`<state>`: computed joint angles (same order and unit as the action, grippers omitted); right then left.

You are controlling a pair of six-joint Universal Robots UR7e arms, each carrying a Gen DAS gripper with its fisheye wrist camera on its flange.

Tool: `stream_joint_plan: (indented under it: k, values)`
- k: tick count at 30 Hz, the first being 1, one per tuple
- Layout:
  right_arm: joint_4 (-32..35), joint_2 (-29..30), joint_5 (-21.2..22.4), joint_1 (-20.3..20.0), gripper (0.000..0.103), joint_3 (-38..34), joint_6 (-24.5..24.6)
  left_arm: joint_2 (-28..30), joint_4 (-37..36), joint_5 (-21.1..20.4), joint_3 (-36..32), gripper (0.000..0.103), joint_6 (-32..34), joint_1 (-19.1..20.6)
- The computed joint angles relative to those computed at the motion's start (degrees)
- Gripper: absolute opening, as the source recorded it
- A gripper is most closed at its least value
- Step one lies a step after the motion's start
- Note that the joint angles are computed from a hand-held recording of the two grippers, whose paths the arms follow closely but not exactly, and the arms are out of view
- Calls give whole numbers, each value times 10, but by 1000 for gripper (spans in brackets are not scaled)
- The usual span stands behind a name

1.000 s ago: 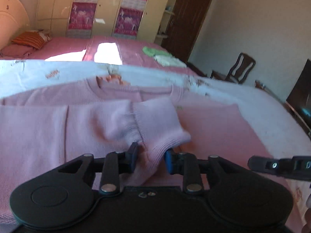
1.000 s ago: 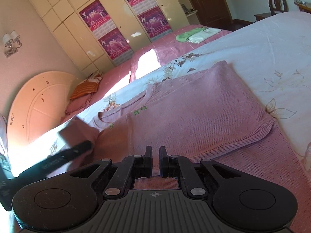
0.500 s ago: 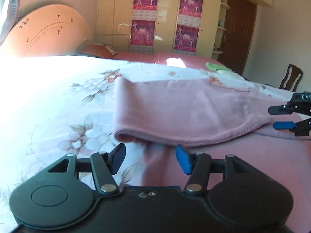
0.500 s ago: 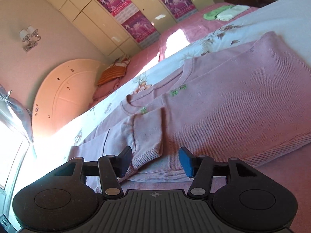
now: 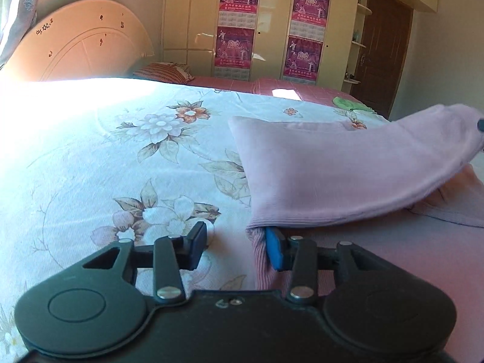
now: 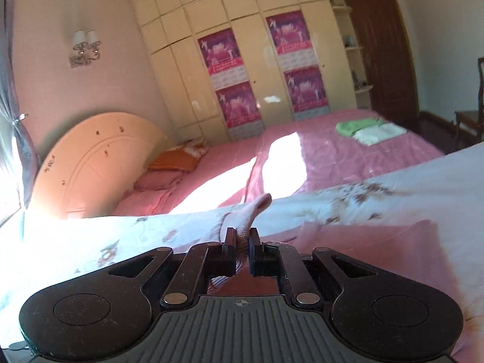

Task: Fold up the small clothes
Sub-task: 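Grasp the other side edge with the left gripper and fold it inward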

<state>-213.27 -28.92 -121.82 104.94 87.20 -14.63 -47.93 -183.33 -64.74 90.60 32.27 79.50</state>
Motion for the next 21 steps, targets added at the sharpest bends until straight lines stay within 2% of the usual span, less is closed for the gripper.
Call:
stream_joint_plan:
  k: [1,2,4,8,12,16,19,20,21]
  values:
    - [34,-6,-14,-8,7,6,24,0,1,-3,0,38,2,0]
    - [50,-12,-10,-18,7,18,46,1,1,-1,1,37,5,-1]
    - [34,-10,-11,-26,7,34,38,3,3,1,-3,37,5,-1]
    - [17,-13,-10,-32,7,53,63,2,11,-3,-6,37,-4,1]
    - [-4,-22,-13,-28,7,83,60,1,14,-2,-5,37,-3,1]
    - [12,-20,-27,-34,7,89,70,1,27,3,-9,37,0,0]
    - [57,-22,-38,-43,7,88,80,-15,67,0,-8,39,10,0]
    - [51,-26,-41,-41,7,94,80,-27,68,-2,1,41,14,0]
    - [36,-27,-64,-33,8,96,75,-39,56,-14,14,41,21,0]
